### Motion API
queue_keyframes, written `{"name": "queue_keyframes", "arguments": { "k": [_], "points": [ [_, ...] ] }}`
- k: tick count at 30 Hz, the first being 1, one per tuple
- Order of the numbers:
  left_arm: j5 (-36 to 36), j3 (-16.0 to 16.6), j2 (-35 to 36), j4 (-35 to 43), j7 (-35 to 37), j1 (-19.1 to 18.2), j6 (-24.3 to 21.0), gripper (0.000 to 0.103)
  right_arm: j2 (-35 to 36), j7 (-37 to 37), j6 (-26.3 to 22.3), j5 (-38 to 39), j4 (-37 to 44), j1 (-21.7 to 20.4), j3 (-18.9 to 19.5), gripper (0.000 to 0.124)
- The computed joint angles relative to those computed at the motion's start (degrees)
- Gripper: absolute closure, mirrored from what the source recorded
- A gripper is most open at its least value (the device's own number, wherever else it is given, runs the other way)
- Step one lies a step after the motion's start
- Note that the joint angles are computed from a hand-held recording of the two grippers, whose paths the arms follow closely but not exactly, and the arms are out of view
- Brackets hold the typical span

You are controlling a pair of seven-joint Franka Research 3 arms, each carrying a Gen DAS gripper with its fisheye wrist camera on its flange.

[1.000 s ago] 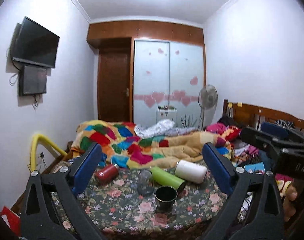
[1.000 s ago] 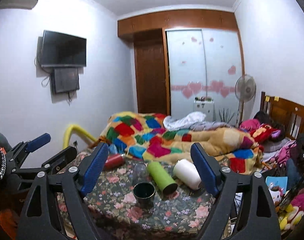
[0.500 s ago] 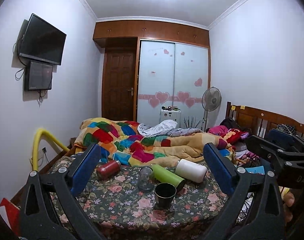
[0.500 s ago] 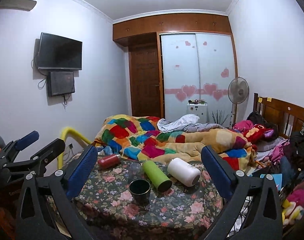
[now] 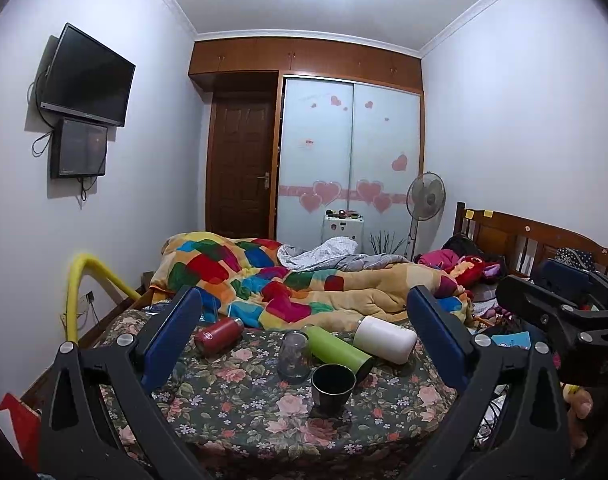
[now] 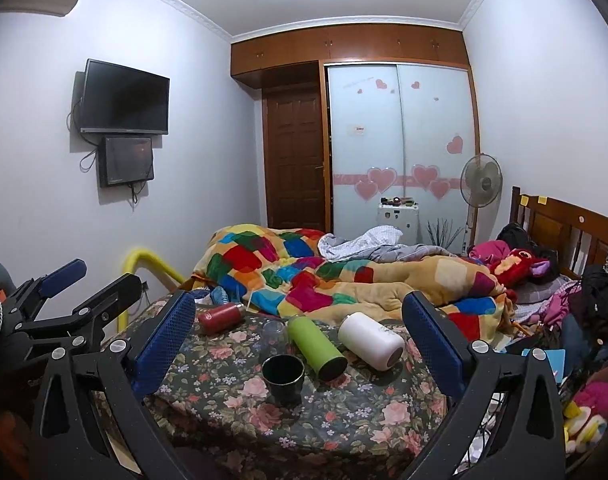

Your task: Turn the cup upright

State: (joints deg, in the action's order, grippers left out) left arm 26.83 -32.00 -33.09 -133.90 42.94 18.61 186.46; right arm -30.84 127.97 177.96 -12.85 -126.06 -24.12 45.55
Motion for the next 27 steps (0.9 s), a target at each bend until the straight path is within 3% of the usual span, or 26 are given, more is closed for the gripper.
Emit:
{"name": "queue_keyframes", "arguments": {
  "k": [27],
  "points": [
    [0.38, 0.01, 0.28, 0.11, -0.29, -0.06, -0.18, 0.000, 0.44, 0.65, -0.61, -1.11, 0.62, 0.42, -0.19, 0.021]
  ]
}}
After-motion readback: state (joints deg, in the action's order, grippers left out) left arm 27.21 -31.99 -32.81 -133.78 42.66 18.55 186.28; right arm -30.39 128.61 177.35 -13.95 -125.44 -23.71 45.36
